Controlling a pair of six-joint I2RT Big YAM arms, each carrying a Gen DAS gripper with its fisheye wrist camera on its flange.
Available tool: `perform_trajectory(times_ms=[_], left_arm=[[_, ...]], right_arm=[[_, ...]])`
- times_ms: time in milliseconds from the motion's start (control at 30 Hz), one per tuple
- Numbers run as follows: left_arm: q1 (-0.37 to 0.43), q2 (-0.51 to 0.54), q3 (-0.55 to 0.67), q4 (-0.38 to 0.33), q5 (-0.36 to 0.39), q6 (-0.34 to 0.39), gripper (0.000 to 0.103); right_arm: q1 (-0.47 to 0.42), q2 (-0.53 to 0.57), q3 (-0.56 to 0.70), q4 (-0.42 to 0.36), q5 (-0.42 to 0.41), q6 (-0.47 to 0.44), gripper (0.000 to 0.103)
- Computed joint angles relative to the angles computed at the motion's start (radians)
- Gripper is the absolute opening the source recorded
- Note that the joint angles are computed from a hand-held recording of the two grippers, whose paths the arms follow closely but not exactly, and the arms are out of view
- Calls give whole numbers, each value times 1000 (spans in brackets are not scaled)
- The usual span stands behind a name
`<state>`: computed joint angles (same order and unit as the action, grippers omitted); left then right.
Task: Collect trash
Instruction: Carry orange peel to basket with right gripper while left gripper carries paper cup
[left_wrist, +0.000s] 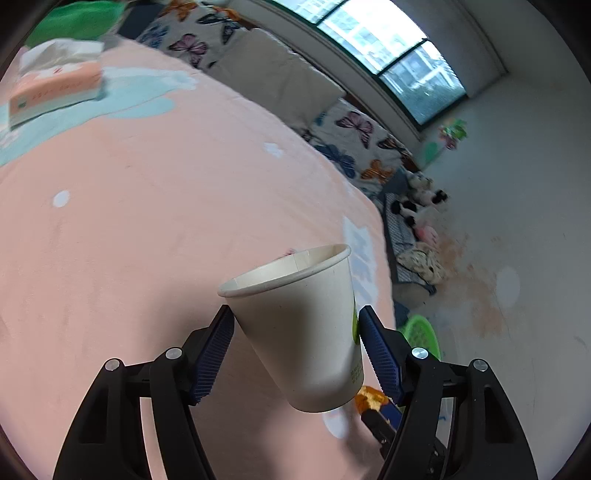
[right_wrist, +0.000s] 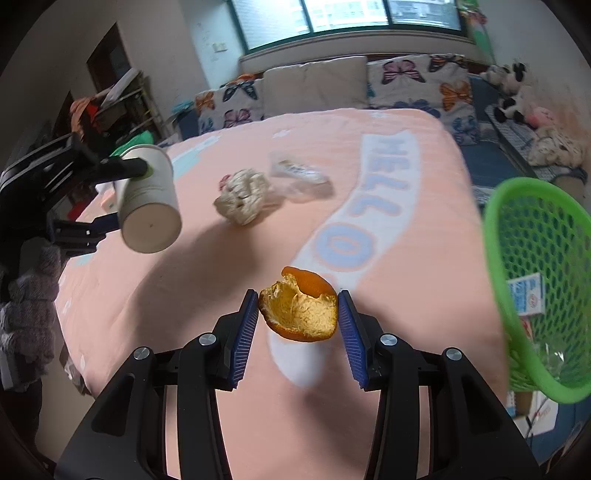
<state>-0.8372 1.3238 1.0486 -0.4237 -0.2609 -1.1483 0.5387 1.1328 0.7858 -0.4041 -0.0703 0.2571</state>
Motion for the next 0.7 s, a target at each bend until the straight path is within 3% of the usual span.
perform_trajectory(times_ms=[200,367,700], left_arm=[[-32,52,72,5,29,55,67],[-56,125,160,-3,63,102,67],[-100,255,330,-47,103,176,67]], right_arm=[[-73,-74,-36,-19,15,5,45],[-186,-134,-65,-41,22,3,45],[-363,-181,-98,-71,12,-36,45]])
